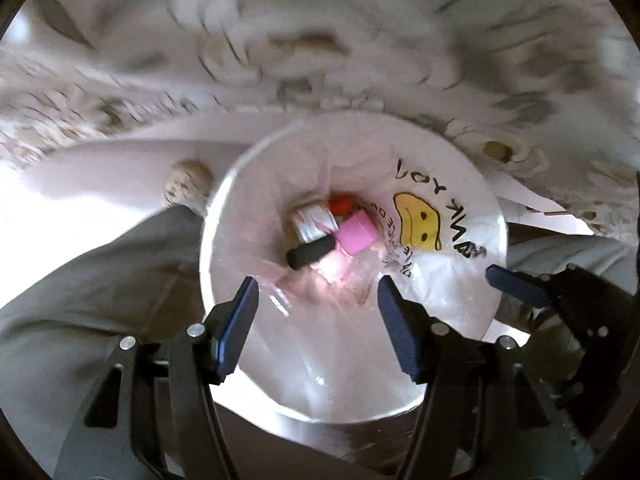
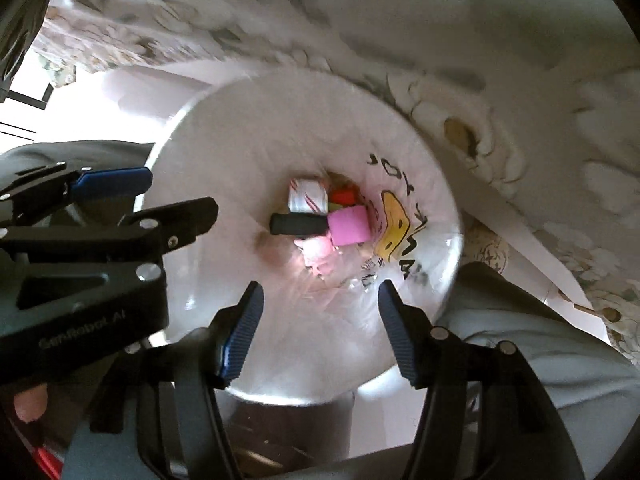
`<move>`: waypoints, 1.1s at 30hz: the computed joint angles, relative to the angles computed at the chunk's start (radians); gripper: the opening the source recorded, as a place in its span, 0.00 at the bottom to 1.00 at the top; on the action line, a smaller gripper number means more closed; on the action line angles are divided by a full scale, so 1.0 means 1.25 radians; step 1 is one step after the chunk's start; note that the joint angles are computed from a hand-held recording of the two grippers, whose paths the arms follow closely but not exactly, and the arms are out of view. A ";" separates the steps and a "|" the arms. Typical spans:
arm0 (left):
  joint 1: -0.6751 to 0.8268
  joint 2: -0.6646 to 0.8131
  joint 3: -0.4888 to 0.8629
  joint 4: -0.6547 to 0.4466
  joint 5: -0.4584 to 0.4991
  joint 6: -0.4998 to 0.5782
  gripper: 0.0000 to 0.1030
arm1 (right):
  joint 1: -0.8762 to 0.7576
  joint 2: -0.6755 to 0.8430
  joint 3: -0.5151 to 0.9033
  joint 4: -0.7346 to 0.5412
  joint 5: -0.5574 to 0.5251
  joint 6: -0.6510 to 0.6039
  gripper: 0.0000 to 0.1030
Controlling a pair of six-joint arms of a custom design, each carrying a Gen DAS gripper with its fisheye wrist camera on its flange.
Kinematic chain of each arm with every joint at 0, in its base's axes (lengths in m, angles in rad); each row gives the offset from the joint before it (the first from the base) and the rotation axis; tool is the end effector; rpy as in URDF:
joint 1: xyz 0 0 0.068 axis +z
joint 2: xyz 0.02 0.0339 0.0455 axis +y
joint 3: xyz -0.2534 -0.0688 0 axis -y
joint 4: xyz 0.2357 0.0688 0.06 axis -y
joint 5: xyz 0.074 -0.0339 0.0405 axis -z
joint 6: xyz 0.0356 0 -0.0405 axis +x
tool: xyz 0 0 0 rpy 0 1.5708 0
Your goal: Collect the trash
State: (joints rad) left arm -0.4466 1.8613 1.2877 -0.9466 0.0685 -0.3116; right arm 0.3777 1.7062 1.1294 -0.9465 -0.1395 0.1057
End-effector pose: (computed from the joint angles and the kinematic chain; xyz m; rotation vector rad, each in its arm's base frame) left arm 0.2954 -0.1441 0.1694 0.2130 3.1100 -0.1284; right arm 0.2674 0.1114 0.1772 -0.4282 3.0910 0.2294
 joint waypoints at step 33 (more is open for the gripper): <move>-0.490 -0.526 0.296 -0.440 -0.535 -0.211 0.77 | 0.378 -0.615 0.335 -0.483 0.484 0.214 0.93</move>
State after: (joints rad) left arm -1.0593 1.2040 1.6579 -1.4971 -0.6004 -0.5749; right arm 0.8507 0.9369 1.5481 -1.5508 0.4661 0.3737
